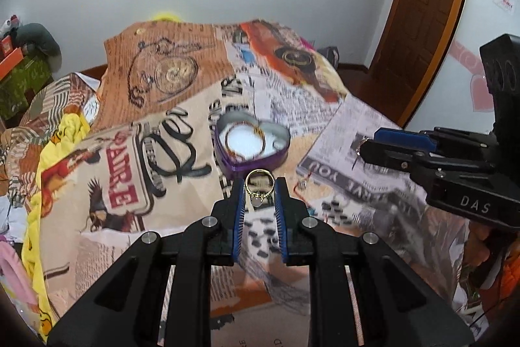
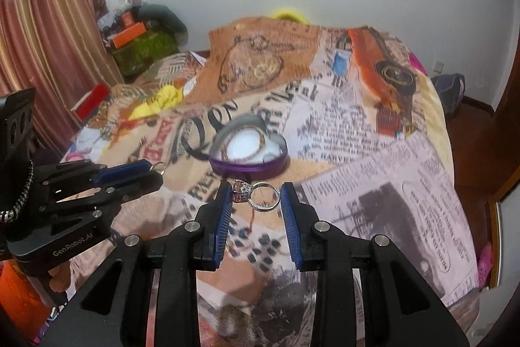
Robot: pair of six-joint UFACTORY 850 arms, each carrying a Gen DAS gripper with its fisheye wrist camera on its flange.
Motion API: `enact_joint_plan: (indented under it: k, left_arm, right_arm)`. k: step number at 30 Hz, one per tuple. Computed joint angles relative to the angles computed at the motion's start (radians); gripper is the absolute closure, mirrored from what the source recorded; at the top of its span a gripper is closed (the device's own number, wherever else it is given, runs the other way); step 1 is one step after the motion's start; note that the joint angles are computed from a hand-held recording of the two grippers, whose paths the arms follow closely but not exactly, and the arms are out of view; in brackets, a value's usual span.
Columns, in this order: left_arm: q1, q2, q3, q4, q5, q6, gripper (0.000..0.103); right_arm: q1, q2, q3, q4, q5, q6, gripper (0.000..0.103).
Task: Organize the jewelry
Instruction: 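Lower the gold ring with the left tool while the right tool drops silver rings into the tin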
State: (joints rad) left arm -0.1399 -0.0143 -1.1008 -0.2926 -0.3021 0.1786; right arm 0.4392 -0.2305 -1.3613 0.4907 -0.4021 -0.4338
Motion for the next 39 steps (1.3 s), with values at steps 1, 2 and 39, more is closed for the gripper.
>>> enact_joint_plan:
  k: [1, 2, 39]
  left_arm:
    - [0.001, 0.001, -0.003, 0.003, 0.004, -0.001, 0.086]
    - [0.002, -0.001, -0.008, 0.008, 0.008, -0.005, 0.086]
    - [0.087, -0.321, -0.322, -0.276, -0.142, 0.267, 0.086]
  right_arm:
    - [0.001, 0.0, -0.004, 0.01, 0.004, -0.009, 0.075]
    - [0.003, -0.002, -0.008, 0.014, 0.007, -0.012, 0.075]
    - [0.005, -0.285, -0.302, -0.036, -0.129, -0.064, 0.075]
